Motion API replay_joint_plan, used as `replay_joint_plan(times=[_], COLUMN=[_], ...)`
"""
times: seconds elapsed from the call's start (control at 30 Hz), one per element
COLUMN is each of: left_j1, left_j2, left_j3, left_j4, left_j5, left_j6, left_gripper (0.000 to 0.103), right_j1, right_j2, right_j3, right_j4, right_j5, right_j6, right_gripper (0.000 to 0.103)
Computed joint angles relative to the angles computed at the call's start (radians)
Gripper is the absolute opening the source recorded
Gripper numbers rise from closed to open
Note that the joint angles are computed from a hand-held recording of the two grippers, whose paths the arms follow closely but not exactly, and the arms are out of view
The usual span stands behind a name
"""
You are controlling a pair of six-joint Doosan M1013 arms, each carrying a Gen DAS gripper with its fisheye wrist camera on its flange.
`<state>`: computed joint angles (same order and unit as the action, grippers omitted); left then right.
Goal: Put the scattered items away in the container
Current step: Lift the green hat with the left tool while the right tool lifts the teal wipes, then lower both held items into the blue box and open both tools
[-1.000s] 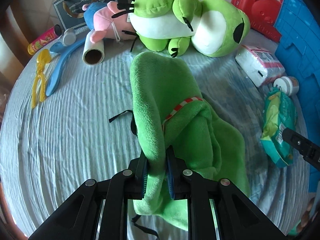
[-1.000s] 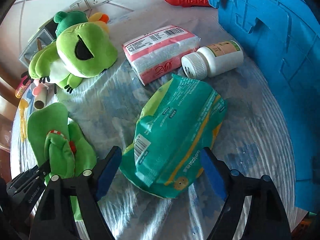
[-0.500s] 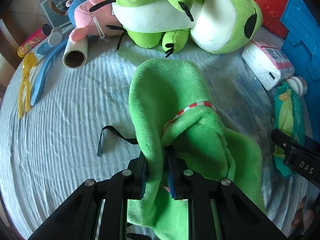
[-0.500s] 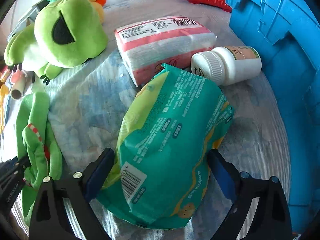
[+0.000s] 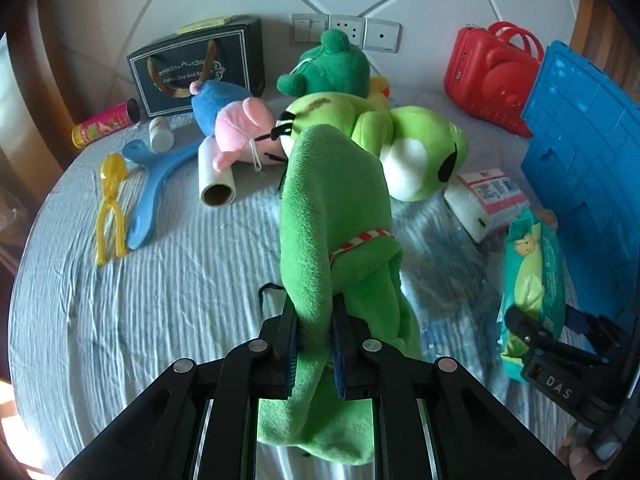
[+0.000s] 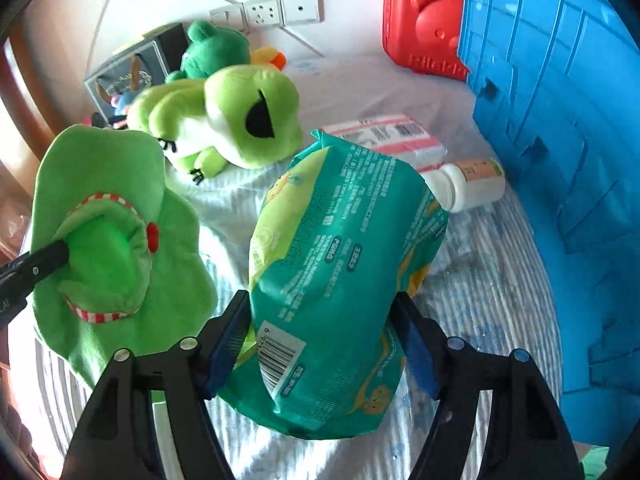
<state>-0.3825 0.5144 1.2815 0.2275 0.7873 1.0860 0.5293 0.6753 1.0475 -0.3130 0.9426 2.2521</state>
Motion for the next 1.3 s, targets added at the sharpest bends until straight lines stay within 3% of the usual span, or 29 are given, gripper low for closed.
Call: replay_joint_plan(times=[0.33, 0.53, 0.7, 0.9, 1.03, 1.13, 1.3], left_j1=[-0.025, -0.07, -0.137, -0.261, -0.327, -0.37, -0.425], left_j2=[-0.095, -0.111, -0.088, -0.015, 0.092, 0.201, 0.353], left_j3=[0.018, -0.036, -0.137, -0.323, -0.539, -0.729, -0.963], left_j4=[0.097, 0.153, 0.158, 0.286, 0.185, 0.115, 0.139], left_j5=[-0.134, -0.203, -0.242, -0.251, -0.167, 0.013, 0.311], left_j6=[-0.068, -0.105, -0.099, -0.203, -0.135, -0.068, -0.022], left_gripper=[0.014, 0.014, 0.014, 0.014, 0.014, 0.014, 0.015], right_j1=[0.046, 0.038, -0.006, -0.121, -0.219, -0.288, -0.379], right_j2=[-0.112, -0.215, -0.327, -0.467, -0.531, -0.558, -0.572], right_j3=[0.024, 0.073, 0.17, 0.322, 0.379, 0.41, 0.456], right_j4=[-0.224, -0.413, -0.549, -0.648, -0.599, -0.51, -0.309], right_j5=[-0.081, -0.108, -0.121, -0.172, -0.199, -0.208, -0.258], right_j6=[0.091, 0.214, 0.327, 0.385, 0.293, 0.166, -0.009], right_gripper=[0.071, 0.071, 0.071, 0.071, 0.071, 0.071, 0.071])
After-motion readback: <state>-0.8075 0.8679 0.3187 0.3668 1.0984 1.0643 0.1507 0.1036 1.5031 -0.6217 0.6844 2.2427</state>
